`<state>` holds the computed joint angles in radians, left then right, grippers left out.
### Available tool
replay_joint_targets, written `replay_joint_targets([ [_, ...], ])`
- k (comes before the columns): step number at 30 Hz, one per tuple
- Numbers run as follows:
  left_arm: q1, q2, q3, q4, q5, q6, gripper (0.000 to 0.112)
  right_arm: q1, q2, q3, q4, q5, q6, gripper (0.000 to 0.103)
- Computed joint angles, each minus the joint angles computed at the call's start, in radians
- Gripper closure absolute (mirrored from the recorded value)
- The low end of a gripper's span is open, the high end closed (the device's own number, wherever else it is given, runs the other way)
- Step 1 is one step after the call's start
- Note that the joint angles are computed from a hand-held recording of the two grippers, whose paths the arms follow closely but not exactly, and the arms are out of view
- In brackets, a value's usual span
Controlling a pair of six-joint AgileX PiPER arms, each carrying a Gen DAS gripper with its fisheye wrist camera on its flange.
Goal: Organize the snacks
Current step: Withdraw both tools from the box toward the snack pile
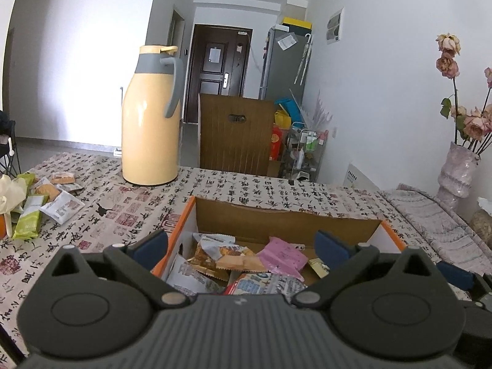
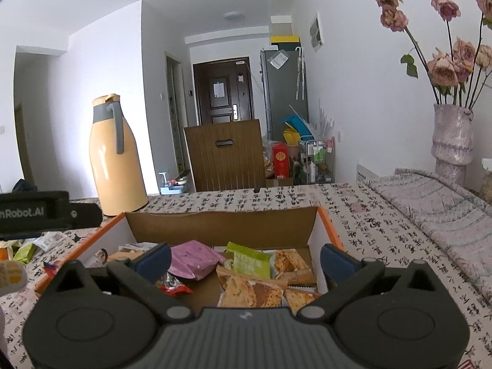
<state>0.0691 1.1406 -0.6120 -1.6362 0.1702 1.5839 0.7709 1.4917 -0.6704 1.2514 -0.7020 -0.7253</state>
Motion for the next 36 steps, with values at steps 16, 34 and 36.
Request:
replay_joint_targets([
  [16, 0.14, -0.194, 0.052, 0.482, 0.151, -0.435, 0.009, 0.172, -0.114, 0.032, 0.243, -0.111, -0.185, 0.0],
  [34, 0.631, -0.29, 0.156, 0.45, 0.572, -0.188, 0.009, 0.405, -0.155, 0.101, 0.434, -0.229, -0.2, 0.0],
  [36, 0.675, -0.276, 0.17, 0.451, 0.599, -0.144, 0.009, 0.423, -0.151, 0.11, 0.451, -0.226, -0.191, 0.0],
])
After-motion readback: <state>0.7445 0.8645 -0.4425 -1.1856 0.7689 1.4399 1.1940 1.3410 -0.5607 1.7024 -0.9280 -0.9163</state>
